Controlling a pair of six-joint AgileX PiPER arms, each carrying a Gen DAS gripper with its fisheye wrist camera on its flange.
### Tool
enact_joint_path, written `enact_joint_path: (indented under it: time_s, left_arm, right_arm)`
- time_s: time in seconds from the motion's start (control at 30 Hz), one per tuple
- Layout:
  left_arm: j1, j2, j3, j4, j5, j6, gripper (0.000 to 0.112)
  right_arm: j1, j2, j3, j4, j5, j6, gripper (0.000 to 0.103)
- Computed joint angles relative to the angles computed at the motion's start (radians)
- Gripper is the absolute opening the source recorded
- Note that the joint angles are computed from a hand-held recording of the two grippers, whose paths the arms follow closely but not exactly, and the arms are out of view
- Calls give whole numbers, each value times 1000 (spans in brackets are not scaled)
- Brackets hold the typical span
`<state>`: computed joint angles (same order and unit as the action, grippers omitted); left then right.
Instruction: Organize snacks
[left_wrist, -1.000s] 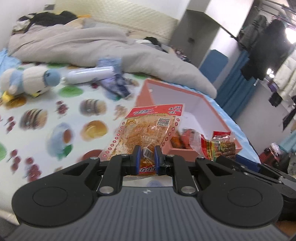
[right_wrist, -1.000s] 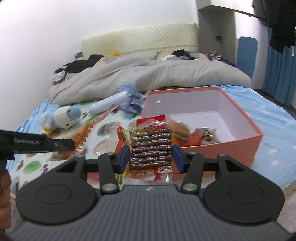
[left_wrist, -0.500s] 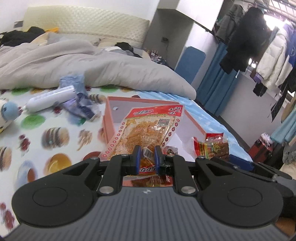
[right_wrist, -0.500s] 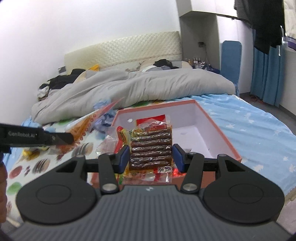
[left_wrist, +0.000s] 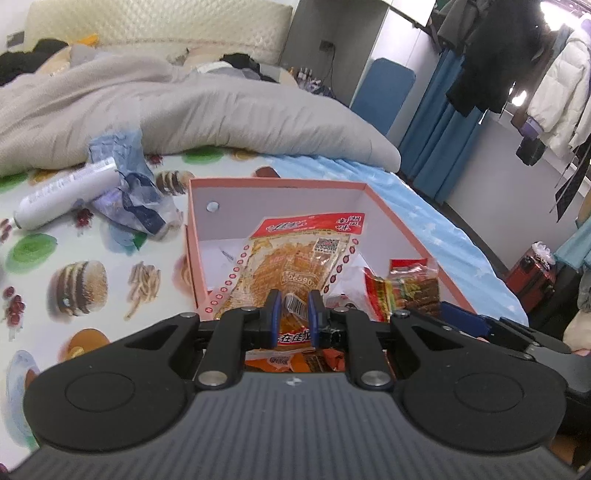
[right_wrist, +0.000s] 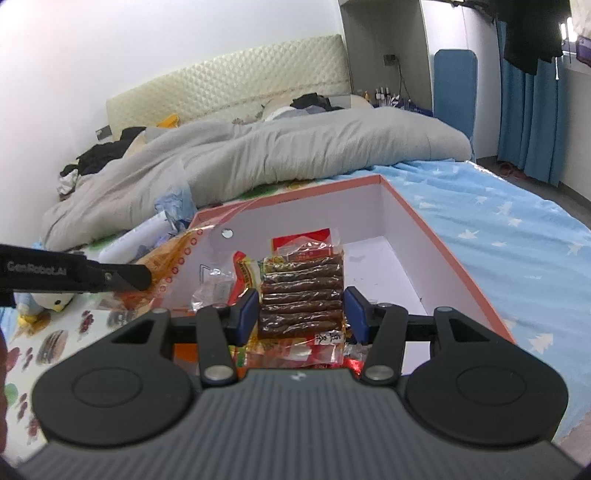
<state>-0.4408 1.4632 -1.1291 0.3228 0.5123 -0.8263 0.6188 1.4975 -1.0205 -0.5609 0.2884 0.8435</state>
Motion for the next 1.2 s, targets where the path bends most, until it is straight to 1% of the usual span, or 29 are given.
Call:
enact_joint_path:
  time_s: [0.07,0.13,0.2,0.23,0.27,0.3,0.33,0.43,0.53,0.73,0.9,0.97,1.03,1.2]
  left_arm:
    - [18,14,-4,-48,-16,51,18]
    - [23,18,-1,-61,-20,63,18]
    - [36,11,8,-118,-36,128,19]
    - [37,9,8,-128,-32,138,25]
    - [36,5,9,-126,-30,136,33]
    - [30,0,11,-113,-25,126,36]
    - [19,-10,14,-82,-18,97,41]
    - [-15,-50,28,-4,1,15,46]
    - [-43,-98,28,43,35,-40,46]
    - [-151,-189,-30,204,182,-168,47]
    - [-257,-251,-75,279,294,-233,47]
    - [-309,-271,-96,316,349,-256,48]
    - [-378,-291,-123,367,424,-286,48]
    - [-584,-338,-177,526,614,-377,48]
  right_arm:
    - [-4,15,-7,1,-5,-4,54]
    - [-4,17,-1,8,-9,-2,55]
    - [1,14,4,13,-4,-1,56]
    - [6,21,-7,-6,11,17,56]
    - [11,19,-7,-30,22,39,59]
    - [13,15,-8,-37,29,43,65]
    - [20,9,-7,-55,37,62,66]
    - [27,-17,-2,-84,44,90,66]
    - [37,-54,-3,-101,56,104,66]
    - [59,-159,-12,-81,98,81,66]
    - [109,-259,-27,-95,150,88,66]
    - [139,-299,-35,-132,176,118,66]
    - [172,-331,-46,-170,203,139,66]
    - [249,-385,-86,-267,302,193,66]
